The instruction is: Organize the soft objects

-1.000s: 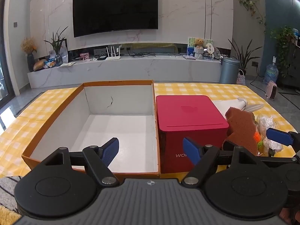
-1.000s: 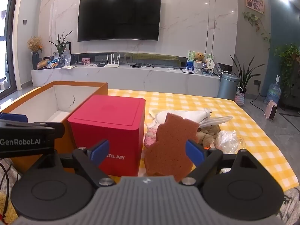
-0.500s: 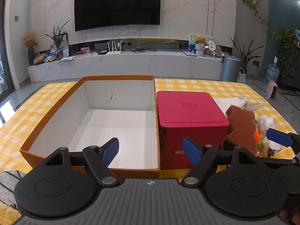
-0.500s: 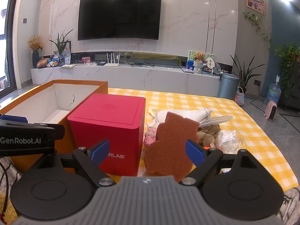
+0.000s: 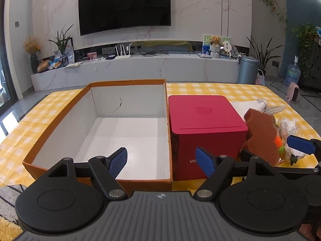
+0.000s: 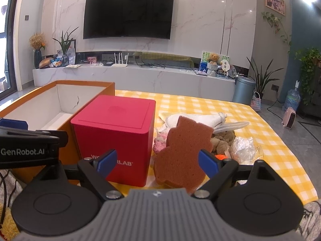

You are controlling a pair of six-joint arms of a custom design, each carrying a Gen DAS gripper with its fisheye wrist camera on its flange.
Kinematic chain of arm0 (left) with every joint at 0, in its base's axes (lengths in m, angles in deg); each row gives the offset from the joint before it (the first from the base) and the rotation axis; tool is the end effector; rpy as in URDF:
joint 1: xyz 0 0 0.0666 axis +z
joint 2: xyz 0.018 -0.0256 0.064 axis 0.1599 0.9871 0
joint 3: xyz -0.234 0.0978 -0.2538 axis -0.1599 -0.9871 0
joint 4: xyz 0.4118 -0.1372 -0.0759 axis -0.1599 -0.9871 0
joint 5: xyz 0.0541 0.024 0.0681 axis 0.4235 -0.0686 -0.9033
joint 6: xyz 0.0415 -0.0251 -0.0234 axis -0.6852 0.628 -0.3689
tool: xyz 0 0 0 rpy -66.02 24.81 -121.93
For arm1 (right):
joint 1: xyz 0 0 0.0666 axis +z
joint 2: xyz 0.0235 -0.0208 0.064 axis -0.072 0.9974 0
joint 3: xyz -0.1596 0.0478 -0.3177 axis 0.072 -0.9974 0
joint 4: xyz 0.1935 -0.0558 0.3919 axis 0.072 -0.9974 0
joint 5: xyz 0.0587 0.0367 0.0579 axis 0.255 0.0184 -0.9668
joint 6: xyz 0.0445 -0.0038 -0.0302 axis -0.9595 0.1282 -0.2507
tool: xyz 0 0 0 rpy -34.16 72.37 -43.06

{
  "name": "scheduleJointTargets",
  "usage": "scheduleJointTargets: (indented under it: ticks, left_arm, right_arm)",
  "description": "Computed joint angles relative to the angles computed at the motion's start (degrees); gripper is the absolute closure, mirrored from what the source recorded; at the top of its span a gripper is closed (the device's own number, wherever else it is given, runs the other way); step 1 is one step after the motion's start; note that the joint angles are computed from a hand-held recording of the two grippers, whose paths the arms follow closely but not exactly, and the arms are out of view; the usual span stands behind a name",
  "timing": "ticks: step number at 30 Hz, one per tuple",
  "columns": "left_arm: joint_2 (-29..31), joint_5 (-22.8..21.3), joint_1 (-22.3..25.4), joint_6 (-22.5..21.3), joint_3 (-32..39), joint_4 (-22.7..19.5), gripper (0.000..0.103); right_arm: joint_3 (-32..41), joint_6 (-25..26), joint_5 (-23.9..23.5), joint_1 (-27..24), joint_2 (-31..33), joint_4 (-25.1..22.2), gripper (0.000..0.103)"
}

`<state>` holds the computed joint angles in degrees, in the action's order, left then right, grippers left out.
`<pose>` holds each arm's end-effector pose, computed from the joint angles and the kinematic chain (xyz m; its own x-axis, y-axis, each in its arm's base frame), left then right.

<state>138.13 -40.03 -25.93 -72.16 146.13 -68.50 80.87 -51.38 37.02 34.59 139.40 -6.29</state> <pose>0.4611 -0.3180 0.4058 -0.5057 0.2585 -0.8231 0.4198 0.9072 0.0270 0.3517 0.2472 0.4417 -0.4944 0.1311 -0.8593 0.3384 0.9396 -0.0514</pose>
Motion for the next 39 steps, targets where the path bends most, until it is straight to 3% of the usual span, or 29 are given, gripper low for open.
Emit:
scheduleJointTargets:
  ticks: [28,39]
  left_arm:
    - [0.7,0.0,0.1,0.6,0.8,-1.6,0.012]
    - [-0.3,-4.1,-1.5,0.5,0.0,1.4,0.012]
  right_arm:
    - [0.8,-0.3,-0.7,-0.3,0.9,-1.6,0.016]
    - [0.1,-0.2,-0.1,-0.6,-0.4,0.0,0.015]
